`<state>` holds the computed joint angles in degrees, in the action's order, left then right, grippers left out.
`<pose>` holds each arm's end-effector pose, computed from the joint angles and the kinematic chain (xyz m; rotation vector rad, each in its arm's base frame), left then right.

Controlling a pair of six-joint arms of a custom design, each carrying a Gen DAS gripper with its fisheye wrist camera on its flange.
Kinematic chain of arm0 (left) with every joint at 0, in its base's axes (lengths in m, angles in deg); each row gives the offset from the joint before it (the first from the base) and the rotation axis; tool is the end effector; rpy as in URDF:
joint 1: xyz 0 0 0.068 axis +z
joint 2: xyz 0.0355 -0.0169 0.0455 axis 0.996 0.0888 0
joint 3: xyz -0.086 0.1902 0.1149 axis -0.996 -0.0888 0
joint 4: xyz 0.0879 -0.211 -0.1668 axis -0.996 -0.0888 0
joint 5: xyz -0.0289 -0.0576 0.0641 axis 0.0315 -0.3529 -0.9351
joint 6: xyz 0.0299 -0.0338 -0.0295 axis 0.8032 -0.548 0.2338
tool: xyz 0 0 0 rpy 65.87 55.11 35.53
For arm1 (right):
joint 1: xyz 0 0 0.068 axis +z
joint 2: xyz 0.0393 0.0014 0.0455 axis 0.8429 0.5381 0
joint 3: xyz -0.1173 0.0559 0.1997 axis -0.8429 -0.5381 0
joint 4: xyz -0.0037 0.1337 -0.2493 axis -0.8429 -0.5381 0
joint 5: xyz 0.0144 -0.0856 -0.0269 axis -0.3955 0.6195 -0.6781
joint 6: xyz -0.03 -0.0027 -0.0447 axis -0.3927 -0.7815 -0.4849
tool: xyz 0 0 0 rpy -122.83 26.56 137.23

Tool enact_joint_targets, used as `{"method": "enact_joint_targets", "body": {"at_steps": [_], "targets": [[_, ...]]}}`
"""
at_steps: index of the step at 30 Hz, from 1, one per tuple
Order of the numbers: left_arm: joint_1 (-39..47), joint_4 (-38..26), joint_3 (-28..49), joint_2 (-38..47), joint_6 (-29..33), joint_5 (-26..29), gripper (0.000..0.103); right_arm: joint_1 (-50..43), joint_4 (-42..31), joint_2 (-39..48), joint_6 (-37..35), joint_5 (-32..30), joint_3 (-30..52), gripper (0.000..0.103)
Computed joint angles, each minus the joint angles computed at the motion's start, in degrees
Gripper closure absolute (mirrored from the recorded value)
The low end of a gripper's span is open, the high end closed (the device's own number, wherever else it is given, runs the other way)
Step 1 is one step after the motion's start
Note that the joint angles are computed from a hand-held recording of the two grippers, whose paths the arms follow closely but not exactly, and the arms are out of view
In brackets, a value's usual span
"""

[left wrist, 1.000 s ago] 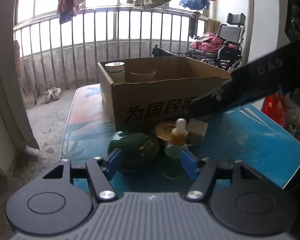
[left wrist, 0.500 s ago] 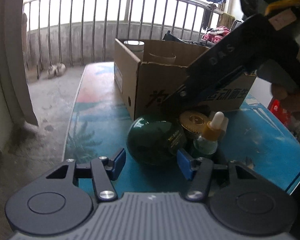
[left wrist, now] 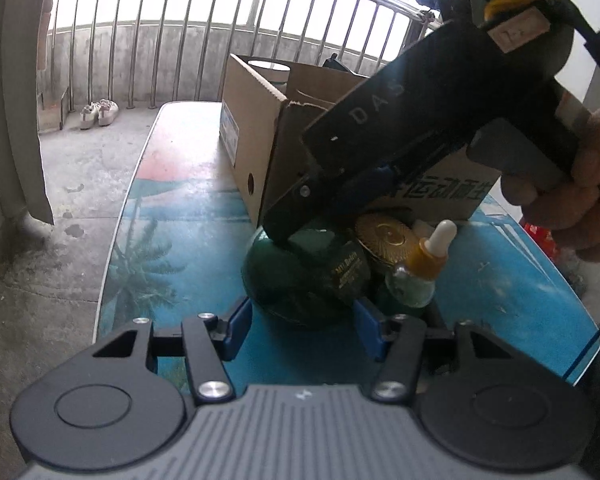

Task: Organize rigid objects
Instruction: 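Move the right gripper down onto the dark green round bottle, then close the right gripper on the green bottle while the left gripper approaches it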

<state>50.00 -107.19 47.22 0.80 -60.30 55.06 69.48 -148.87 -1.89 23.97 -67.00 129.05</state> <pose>0.1449 -0.1059 0.2038 0.5219 2.2667 -0.5490 0.2048 0.0550 0.2884 -0.2885 2.6992 0.5148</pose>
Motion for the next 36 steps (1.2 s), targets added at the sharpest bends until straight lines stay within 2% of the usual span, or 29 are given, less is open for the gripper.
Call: {"method": "enact_joint_targets", "body": {"at_steps": [14, 21, 31, 36], "targets": [[-1.2, -10.3, -0.9, -8.3, -4.3, -1.3, 0.046, 10.1, -1.7, 3.7, 0.7, 6.7, 4.8, 0.041], [-0.5, -12.7, -0.2, -9.7, -4.5, -1.8, 0.046, 13.6, -3.0, 3.7, 0.5, 8.0, 5.8, 0.040], [-2.9, -18.5, 0.4, -13.5, -5.5, -3.4, 0.044, 21.9, -4.1, 0.4, 4.5, 10.8, 4.7, 0.040], [-5.3, -21.8, 0.9, -15.2, -6.5, -5.0, 0.041, 25.0, -4.2, -4.0, 8.4, 12.0, 2.1, 0.040]]}}
